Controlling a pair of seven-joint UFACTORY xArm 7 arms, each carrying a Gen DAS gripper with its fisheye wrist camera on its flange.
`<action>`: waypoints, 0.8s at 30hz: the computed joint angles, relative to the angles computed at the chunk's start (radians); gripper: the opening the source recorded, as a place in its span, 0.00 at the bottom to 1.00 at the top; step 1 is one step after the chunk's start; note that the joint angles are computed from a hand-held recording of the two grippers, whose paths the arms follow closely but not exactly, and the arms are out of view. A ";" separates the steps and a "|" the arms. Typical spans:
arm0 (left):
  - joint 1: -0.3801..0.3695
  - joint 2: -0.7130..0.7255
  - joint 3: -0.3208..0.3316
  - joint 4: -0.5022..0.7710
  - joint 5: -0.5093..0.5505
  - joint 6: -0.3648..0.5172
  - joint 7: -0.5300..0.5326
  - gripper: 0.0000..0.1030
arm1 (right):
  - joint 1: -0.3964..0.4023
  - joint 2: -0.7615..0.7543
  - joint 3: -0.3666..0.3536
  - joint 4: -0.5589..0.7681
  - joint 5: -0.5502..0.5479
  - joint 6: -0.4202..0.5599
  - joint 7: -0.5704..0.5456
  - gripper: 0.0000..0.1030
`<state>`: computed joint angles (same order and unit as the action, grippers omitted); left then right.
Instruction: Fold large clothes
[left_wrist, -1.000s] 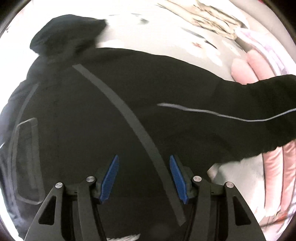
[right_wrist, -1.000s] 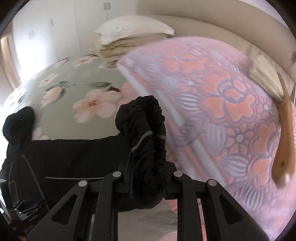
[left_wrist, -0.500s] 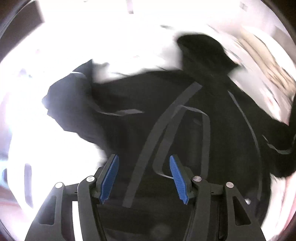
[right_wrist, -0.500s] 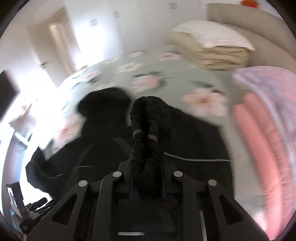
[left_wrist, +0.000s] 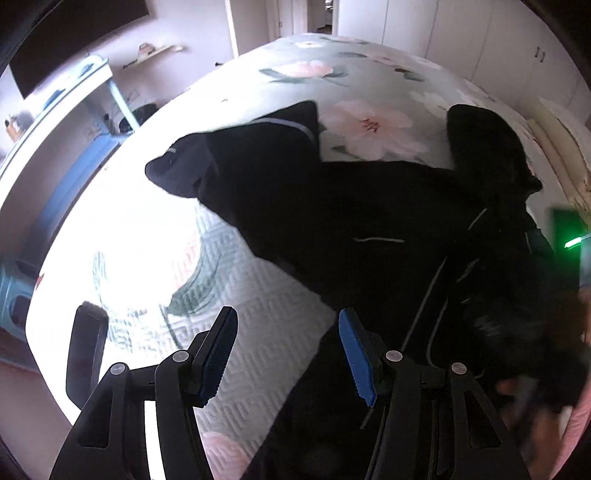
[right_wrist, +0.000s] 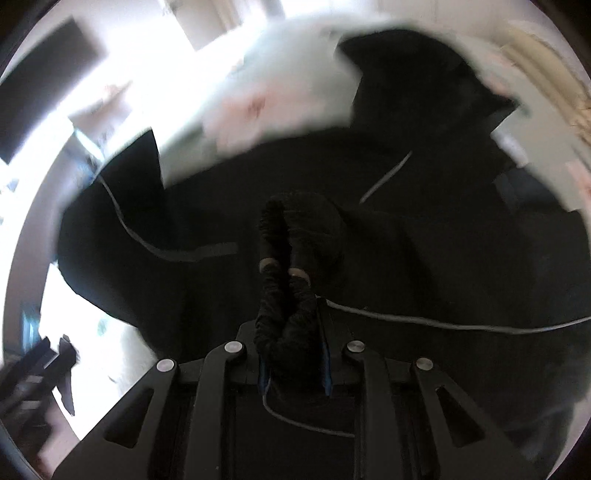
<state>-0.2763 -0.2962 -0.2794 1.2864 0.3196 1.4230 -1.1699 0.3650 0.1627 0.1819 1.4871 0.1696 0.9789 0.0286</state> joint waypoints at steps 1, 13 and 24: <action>0.000 -0.008 0.007 -0.017 -0.007 -0.011 0.004 0.56 | 0.006 0.020 0.004 -0.006 -0.004 0.000 0.004 0.27; 0.004 0.022 0.057 -0.017 -0.100 -0.199 0.155 0.56 | -0.068 -0.061 -0.003 -0.011 0.218 0.114 -0.184 0.62; -0.037 0.216 0.128 -0.035 -0.496 -0.598 0.431 0.56 | -0.204 -0.141 -0.128 -0.128 -0.228 0.030 0.041 0.50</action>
